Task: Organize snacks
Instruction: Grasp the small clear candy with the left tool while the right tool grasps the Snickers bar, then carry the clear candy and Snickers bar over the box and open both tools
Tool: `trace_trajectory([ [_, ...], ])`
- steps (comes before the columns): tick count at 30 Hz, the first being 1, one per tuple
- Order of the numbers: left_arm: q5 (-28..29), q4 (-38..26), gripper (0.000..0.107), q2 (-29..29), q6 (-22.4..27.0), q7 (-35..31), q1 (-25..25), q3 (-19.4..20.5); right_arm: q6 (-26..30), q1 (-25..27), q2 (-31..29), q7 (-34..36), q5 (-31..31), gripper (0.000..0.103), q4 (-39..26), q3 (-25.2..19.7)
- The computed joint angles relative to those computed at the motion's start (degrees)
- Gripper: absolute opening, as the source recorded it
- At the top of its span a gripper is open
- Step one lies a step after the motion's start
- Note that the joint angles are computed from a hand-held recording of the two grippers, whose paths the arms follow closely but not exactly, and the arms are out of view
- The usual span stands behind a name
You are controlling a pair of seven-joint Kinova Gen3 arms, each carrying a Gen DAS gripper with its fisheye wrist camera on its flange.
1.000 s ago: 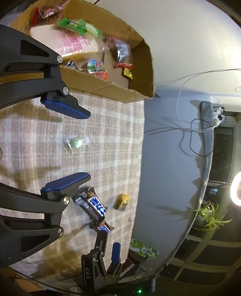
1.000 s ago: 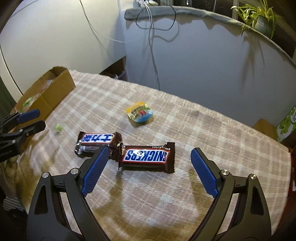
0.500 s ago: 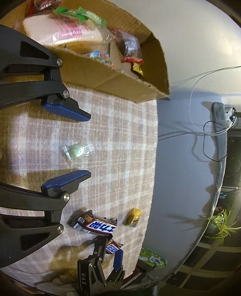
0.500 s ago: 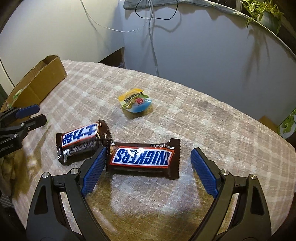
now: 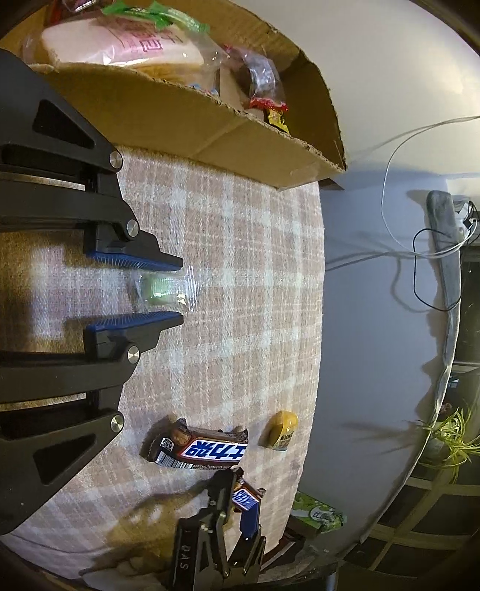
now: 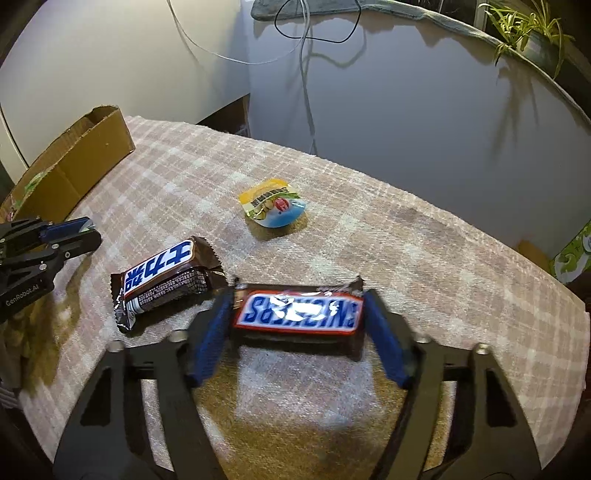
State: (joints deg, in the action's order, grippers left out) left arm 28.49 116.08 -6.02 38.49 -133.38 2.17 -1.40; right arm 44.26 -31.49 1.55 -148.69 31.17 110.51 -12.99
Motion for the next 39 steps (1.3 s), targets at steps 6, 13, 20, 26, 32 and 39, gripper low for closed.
trace_trajectory([
  [6, 0.83, 0.23, 0.020, -0.68, 0.33, -0.96, -0.05, -0.56, -1.28, 0.58, -1.10, -0.53, -0.74, 0.062, 0.99, -0.14],
  [13, 3.17, 0.74, 0.020, -2.26, 1.79, -3.81, -0.31, -2.25, -0.88, 1.06, -2.82, -2.86, -0.23, 0.061, 1.82, -1.31],
  [20, 5.22, 0.79, 0.020, -4.78, 3.88, -5.77, -0.34, -3.82, 1.55, 0.85, -5.03, -5.63, 1.26, 0.061, 1.68, -3.52],
  [26, 6.77, 0.56, 0.020, -7.54, 6.01, -7.50, -0.13, -5.90, 4.75, 0.13, -6.61, -7.43, 2.76, 0.061, -0.13, -6.01],
  [32, 8.47, 0.45, 0.020, -9.63, 7.90, -9.61, -0.32, -8.56, 7.46, -1.89, -5.90, -9.00, 5.24, 0.061, -3.58, -8.17],
  [39, 9.95, -0.08, 0.020, -11.18, 10.08, -12.21, -1.45, -11.72, 8.97, -5.81, -2.90, -9.73, 7.96, 0.061, -8.36, -8.40],
])
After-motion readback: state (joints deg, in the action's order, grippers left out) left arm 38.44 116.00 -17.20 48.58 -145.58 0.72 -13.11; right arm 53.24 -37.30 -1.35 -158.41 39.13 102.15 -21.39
